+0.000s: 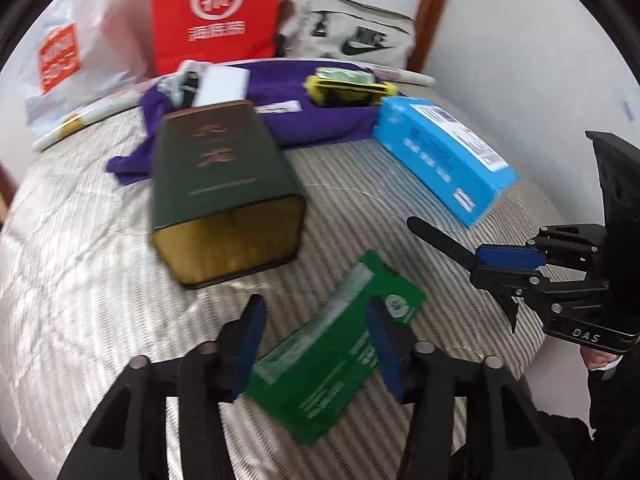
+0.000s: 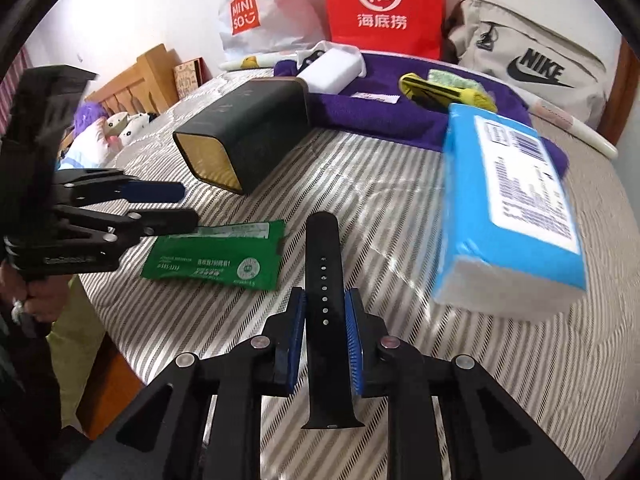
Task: Organize soft objects
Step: 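Grasp the flat green packet with the left tool while the right tool holds the strap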
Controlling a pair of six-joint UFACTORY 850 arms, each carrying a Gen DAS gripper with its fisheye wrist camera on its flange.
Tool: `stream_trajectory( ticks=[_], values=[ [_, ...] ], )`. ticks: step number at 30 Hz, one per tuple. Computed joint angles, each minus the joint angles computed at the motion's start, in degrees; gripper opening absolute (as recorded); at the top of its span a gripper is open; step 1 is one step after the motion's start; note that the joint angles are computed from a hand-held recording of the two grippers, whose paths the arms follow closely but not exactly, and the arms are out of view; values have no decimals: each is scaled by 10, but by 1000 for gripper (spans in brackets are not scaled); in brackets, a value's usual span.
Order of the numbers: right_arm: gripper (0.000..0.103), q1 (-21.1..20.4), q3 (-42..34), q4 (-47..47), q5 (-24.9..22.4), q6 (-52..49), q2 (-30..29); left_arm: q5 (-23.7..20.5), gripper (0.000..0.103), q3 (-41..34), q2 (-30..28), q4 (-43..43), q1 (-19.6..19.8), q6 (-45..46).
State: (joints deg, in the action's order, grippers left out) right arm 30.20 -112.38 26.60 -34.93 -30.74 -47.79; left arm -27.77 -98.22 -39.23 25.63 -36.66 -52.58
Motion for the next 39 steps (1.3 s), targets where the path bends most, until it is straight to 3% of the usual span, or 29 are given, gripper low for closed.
stream_trajectory(
  ticks=[5,13,20,24,26,29,35,39],
  values=[
    [20,-4,49,12,17,-22,31,17,51,-13,-15,-87,3,99],
    [20,-16,105,37,37,-47,66,4,53,3,-4,-94,-13,129],
    [20,-29,132,21,53,-27,77,-63,57,-33,-31,42,-43,29],
    [20,-36,129,9,53,-9,71,-57,47,-18,-24,80,-50,-16],
    [20,-37,128,-4,55,1,69,-62,36,-19,-24,88,-51,-31],
    [20,-39,130,8,57,-8,70,-69,28,-16,-21,98,-51,-60],
    [20,-41,137,31,60,-28,76,-92,23,-24,-24,118,-51,-110],
    [20,-43,145,55,62,-51,85,-80,23,-7,-5,129,-50,-141]
  ],
)
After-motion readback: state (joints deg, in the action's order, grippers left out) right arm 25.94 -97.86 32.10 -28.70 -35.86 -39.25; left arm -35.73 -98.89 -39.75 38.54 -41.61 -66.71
